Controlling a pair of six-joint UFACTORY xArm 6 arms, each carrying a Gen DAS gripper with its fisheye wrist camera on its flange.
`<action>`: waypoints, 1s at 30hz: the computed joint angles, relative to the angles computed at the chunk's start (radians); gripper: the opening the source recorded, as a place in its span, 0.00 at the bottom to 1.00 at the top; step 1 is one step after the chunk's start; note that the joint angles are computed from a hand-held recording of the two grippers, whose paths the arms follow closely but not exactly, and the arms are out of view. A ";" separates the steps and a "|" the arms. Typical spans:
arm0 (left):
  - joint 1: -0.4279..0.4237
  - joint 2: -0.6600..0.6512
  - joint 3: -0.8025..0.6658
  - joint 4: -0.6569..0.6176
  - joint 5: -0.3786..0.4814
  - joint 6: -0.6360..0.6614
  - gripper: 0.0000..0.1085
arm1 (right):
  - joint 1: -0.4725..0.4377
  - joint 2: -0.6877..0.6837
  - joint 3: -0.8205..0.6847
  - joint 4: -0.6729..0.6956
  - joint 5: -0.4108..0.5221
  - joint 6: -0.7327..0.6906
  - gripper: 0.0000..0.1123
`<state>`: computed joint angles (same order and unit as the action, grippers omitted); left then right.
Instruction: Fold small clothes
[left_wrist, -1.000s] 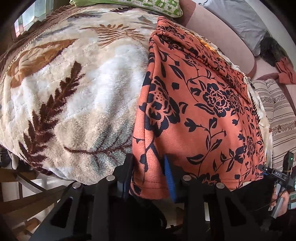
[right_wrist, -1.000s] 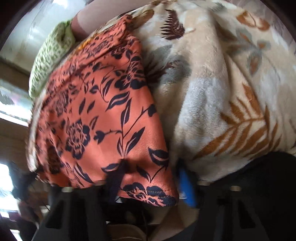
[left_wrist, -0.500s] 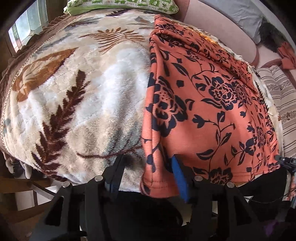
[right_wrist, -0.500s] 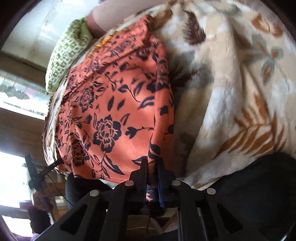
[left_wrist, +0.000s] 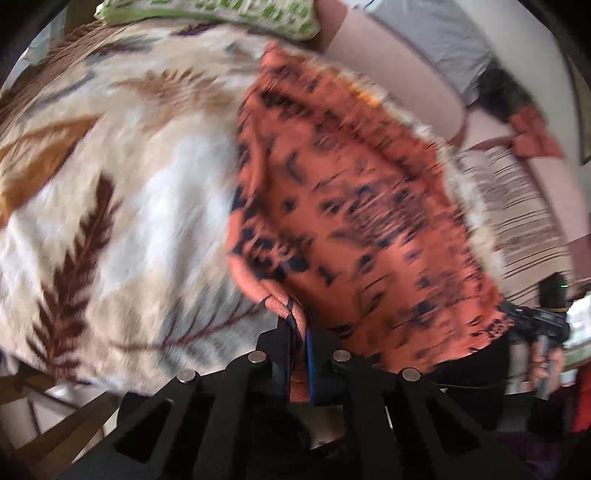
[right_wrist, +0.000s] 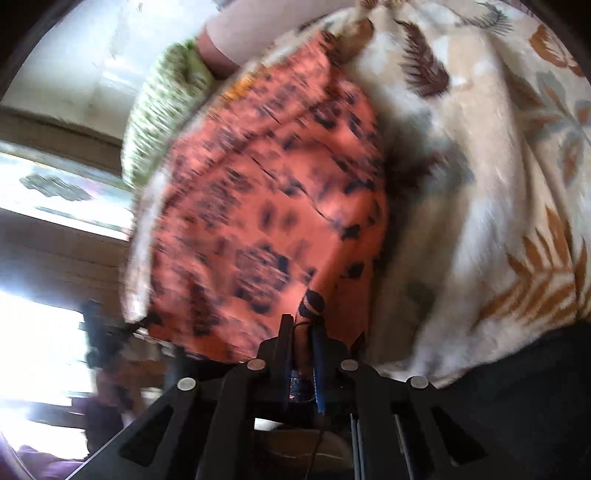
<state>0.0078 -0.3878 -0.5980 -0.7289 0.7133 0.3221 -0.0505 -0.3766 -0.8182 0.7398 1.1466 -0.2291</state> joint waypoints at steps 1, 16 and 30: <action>0.017 0.010 -0.032 -0.042 0.018 0.040 0.05 | -0.014 0.018 -0.026 0.034 0.010 -0.009 0.09; 0.106 0.555 -0.743 -0.121 0.099 0.037 0.05 | 0.021 0.634 -0.780 0.012 -0.072 0.079 0.11; 0.115 0.287 -0.465 -0.139 0.033 0.096 0.05 | 0.192 0.125 -0.162 -0.058 -0.096 0.046 0.78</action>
<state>0.1232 -0.1010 -1.0627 -0.8679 0.7459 0.4180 0.1410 -0.2520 -0.9803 0.6818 1.0506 -0.1836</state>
